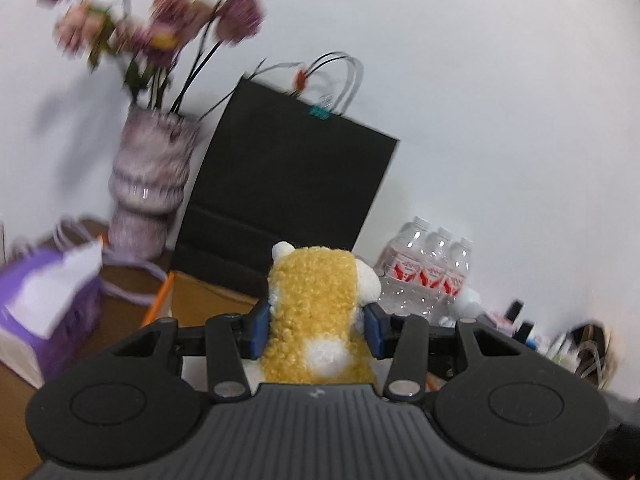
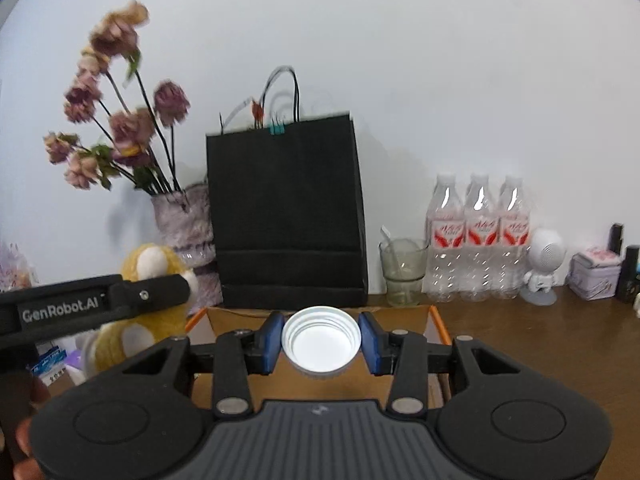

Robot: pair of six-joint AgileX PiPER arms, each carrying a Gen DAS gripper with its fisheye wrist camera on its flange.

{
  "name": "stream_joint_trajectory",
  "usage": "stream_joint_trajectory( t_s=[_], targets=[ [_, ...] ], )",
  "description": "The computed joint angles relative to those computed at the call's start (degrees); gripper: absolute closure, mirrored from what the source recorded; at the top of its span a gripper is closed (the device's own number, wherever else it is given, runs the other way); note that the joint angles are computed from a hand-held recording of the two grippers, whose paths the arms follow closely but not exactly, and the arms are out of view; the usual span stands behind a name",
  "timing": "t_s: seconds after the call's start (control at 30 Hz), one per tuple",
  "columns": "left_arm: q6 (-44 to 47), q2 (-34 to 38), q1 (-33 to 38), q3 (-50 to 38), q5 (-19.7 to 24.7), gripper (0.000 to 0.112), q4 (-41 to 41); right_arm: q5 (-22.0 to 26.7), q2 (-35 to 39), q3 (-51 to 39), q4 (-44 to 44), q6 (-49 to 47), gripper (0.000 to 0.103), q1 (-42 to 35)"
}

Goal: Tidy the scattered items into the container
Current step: 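Drop the bottle cap into the box with the right tool while the left tool drops the sheep in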

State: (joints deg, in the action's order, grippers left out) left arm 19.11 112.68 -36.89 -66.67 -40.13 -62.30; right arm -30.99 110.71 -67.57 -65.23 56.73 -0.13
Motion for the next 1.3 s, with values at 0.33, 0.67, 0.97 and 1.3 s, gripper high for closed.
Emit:
stream_joint_trajectory(
  t_s=[0.33,0.67,0.97,1.3],
  targets=[
    [13.2,6.3,3.2,-7.4,6.3,0.064,-11.0,4.7,7.0,-7.4,-8.5,6.7,0.064,1.8],
    [26.0,6.1,0.8,-10.0,2.7,0.009,-22.1,9.9,7.2,-9.9,-19.7,15.9,0.000,2.3],
    [26.9,6.4,0.7,-10.9,2.4,0.009,-23.6,9.6,6.4,-9.8,-20.5,17.9,0.000,0.8],
    [23.2,2.8,-1.0,-6.2,0.3,0.009,-21.0,8.9,4.2,-7.0,-16.9,13.2,0.000,0.6]
  ],
)
